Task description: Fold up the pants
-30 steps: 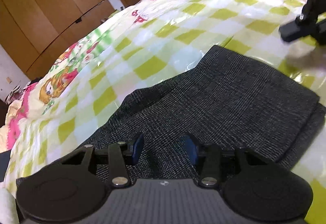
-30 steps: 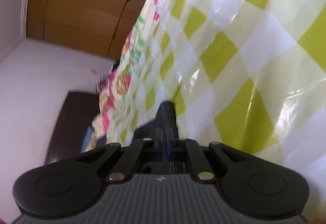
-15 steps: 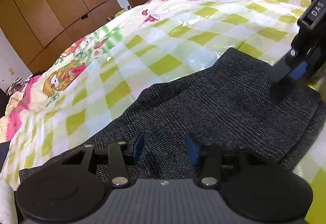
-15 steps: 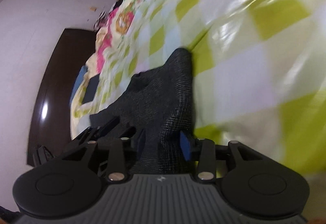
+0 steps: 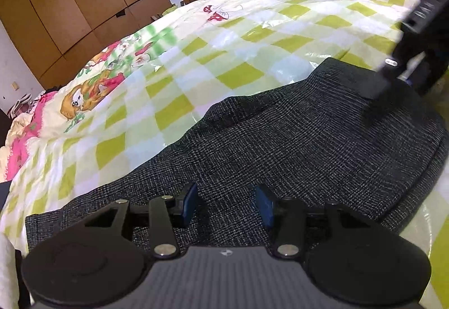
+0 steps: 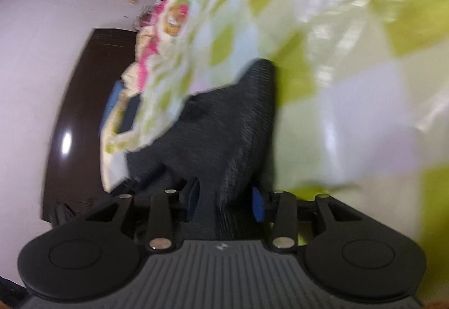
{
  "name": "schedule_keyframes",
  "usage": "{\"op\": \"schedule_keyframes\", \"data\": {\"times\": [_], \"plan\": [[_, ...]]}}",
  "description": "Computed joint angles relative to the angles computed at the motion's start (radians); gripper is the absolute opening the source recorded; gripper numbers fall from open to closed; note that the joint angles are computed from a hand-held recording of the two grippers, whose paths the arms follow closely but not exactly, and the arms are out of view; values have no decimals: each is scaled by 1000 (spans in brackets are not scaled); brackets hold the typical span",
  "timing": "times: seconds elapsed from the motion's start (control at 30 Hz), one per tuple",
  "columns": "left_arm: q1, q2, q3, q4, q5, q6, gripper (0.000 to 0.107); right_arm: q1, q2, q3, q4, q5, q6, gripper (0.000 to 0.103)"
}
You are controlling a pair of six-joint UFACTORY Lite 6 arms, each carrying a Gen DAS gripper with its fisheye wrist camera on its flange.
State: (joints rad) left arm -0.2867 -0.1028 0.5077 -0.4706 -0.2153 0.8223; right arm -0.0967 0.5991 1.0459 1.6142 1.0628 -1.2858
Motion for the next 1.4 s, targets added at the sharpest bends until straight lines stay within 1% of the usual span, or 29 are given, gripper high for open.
{"op": "schedule_keyframes", "data": {"times": [0.1, 0.17, 0.2, 0.27, 0.33, 0.4, 0.47, 0.53, 0.57, 0.6, 0.63, 0.7, 0.73, 0.77, 0.8, 0.83, 0.87, 0.9, 0.93, 0.97, 1.0, 1.03, 1.1, 1.13, 1.17, 1.2, 1.27, 1.3, 1.4], "plan": [[-1, 4, 7, -52, -15, 70, 59, -20, 20, 19, -14, 31, -9, 41], [26, -8, 7, 17, -3, 16, 60, -90, -2, -35, -41, 58, -36, 40], [40, -5, 10, 60, 1, -24, 60, -128, -11, -59, -59, 64, -38, 37], [57, 14, 18, 115, 1, -76, 60, -157, -60, -104, -59, 18, -61, 35], [55, 39, 25, 116, -10, -79, 60, -144, -49, -91, -4, 2, -95, 38], [39, 50, 27, 68, -30, -36, 60, -104, 38, 8, 37, 13, -102, 38], [33, 54, 36, 49, -21, -24, 60, -58, 141, 143, 53, 13, -94, 38], [30, 54, 37, 39, -15, -16, 60, -24, 259, 309, 9, 38, 4, 38], [26, 59, 40, 21, -17, 6, 60, -10, 273, 350, -19, 32, 54, 38], [27, 59, 43, 19, -14, 13, 60, -10, 252, 349, -56, 43, 65, 41], [31, 57, 44, 24, -8, 9, 60, -17, 227, 339, -88, 86, 61, 41], [42, 50, 41, 88, 1, -47, 61, -53, 133, 256, -133, 193, 0, 41], [48, 49, 38, 125, -2, -79, 62, -65, 81, 213, -148, 209, -38, 42], [48, 50, 35, 134, -11, -86, 63, -63, 37, 174, -153, 183, -75, 44], [47, 54, 33, 147, -21, -94, 63, -53, 13, 157, -164, 115, -91, 51], [45, 60, 33, 147, -28, -92, 64, -26, 25, 168, -186, 21, -65, 55], [39, 66, 36, 119, -37, -66, 64, 3, 69, 196, -192, -31, -5, 55], [32, 67, 38, 79, -42, -31, 64, 24, 117, 207, -157, -46, 30, 47], [28, 64, 38, 46, -49, 2, 64, 41, 125, 183, -96, -54, 25, 26], [24, 62, 33, 0, -69, 49, 64, 55, 114, 168, -78, -55, 40, 16], [19, 65, 30, -64, -93, 113, 64, 58, 77, 126, -53, -54, 13, 15], [24, 71, 31, -86, -104, 136, 64, 50, 19, 62, -21, -47, -24, 13], [40, 100, 48, -69, -107, 124, 66, 15, -47, -41, 37, 13, -56, 9], [38, 112, 53, -49, -114, 100, 66, -10, -77, -96, 62, 43, -83, 8], [20, 124, 60, -71, -122, 108, 65, -19, -109, -149, 97, 57, -111, 8], [-12, 138, 69, -135, -133, 150, 64, -24, -129, -196, 132, 67, -133, 8], [-76, 160, 83, -239, -150, 211, 54, -66, -138, -249, 163, 94, -163, 8], [-108, 167, 90, -275, -154, 230, 51, -72, -141, -261, 188, 96, -163, 8], [-205, 183, 105, -322, -168, 231, 50, -189, -200, -330, 139, 91, -162, 8]]}}
